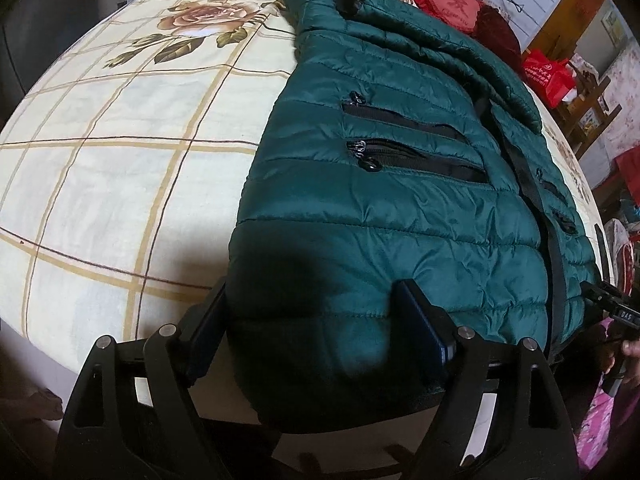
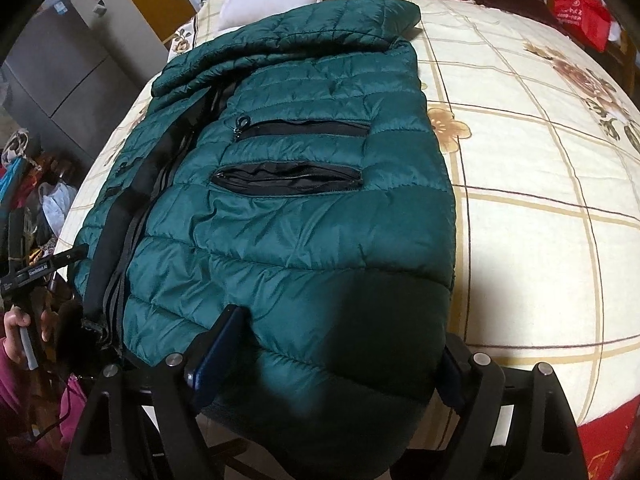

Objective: Fold large clothes

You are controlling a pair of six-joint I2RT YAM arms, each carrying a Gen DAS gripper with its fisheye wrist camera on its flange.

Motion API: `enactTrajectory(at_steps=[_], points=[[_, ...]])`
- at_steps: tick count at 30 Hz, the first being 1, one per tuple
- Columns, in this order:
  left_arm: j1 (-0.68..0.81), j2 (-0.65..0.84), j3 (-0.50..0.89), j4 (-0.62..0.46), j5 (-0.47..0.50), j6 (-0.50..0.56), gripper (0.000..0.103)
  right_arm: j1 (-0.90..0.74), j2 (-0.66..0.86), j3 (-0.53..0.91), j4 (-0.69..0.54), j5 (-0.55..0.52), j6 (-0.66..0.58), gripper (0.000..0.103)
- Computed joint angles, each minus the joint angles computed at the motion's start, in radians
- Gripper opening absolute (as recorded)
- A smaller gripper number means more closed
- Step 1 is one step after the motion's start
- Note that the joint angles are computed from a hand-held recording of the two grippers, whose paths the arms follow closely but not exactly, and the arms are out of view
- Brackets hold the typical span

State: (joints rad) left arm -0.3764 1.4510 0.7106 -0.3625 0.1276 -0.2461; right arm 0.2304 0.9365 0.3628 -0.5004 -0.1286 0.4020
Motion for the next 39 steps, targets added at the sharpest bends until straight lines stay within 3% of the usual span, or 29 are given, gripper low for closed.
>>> enactTrajectory(at_steps=[1, 3, 7, 11, 14, 24, 36, 39], points=[[-0.004, 0.0, 0.0, 0.001, -0.004, -0.001, 0.082, 0.003, -0.008, -0.002, -0.003, 0.001, -0.002, 0.082], [-0.013, 0.002, -0.001, 0.004, -0.013, -0.003, 0.082, 0.023, -0.009, -0.002, 0.002, 0.013, -0.011, 0.065], [-0.019, 0.0, 0.004, -0.015, -0.006, 0.021, 0.08, 0.035, -0.004, 0.002, 0.023, 0.005, -0.014, 0.047], [-0.025, -0.041, -0.006, -0.024, -0.003, 0.035, 0.039, 0.019, -0.036, 0.025, 0.002, -0.012, -0.021, 0.03], [-0.007, -0.076, 0.004, -0.03, -0.007, 0.035, 0.018, -0.048, -0.081, 0.056, -0.031, -0.079, -0.055, 0.023], [-0.012, -0.132, 0.116, -0.043, -0.045, 0.032, 0.015, -0.154, -0.078, 0.216, -0.058, -0.153, -0.1, 0.02], [0.01, -0.035, 0.344, -0.011, -0.096, -0.005, 0.015, -0.248, 0.144, 0.43, 0.018, -0.143, -0.139, 0.02], [0.006, 0.019, 0.421, 0.014, -0.152, -0.015, 0.012, -0.266, 0.242, 0.506, 0.047, -0.132, -0.131, 0.02]])
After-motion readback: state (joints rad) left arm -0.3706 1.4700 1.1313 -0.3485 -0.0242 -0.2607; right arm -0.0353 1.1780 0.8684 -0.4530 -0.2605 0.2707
